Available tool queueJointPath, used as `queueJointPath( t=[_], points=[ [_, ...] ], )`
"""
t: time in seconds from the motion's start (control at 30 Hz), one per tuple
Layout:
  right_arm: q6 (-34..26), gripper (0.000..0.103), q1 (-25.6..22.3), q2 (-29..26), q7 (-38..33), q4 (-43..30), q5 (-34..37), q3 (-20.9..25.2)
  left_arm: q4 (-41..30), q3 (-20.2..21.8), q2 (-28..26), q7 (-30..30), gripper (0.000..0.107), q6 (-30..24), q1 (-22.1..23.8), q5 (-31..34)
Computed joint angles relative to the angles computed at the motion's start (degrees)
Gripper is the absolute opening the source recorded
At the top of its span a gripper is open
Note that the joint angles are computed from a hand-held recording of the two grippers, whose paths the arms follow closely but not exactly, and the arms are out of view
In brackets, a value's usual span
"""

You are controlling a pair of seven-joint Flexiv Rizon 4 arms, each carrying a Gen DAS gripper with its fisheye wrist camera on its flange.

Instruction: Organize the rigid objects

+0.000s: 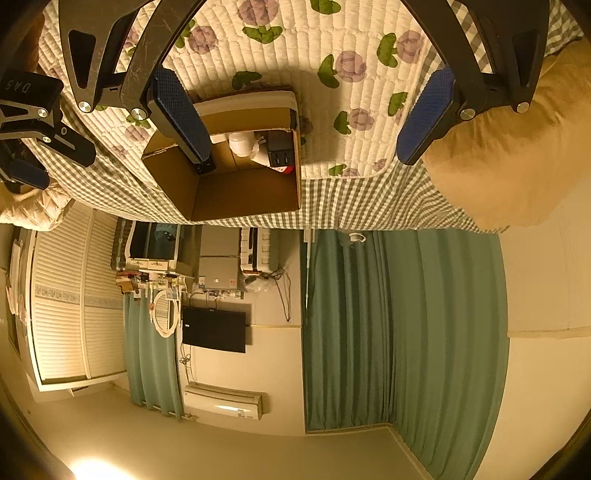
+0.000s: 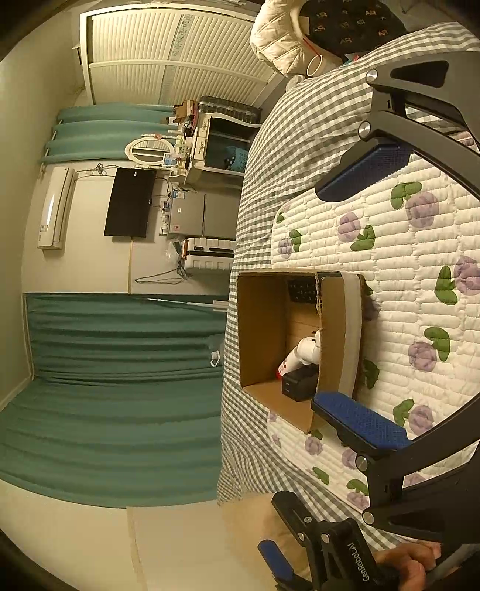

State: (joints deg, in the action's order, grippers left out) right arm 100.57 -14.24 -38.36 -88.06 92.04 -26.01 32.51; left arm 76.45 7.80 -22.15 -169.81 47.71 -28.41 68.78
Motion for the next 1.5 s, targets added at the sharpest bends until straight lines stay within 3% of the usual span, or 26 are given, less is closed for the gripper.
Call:
queueJointPath(
  t=[0.67, 1.03, 1.5],
  points=[
    [1.67, 0.103, 0.78, 0.43, 1.86, 0.83, -1.37, -2.02, -0.31, -0.29, 0.04, 0.53, 0.103, -0.87, -0.20, -0.16],
    [2.94, 0.103, 2.50, 1.19, 3.99, 1.41, -2.31, -5.81, -0.96, -0.21, -0.64, 1.40, 0.103, -2.92, -1.18, -0.26],
    [1.57, 0.103, 0.88, 0.32, 4.66, 1.09, -3.56, -3.52, -0.24, -0.10, -1.06, 3.34, 0.103, 0.23, -0.08, -3.45]
  ],
)
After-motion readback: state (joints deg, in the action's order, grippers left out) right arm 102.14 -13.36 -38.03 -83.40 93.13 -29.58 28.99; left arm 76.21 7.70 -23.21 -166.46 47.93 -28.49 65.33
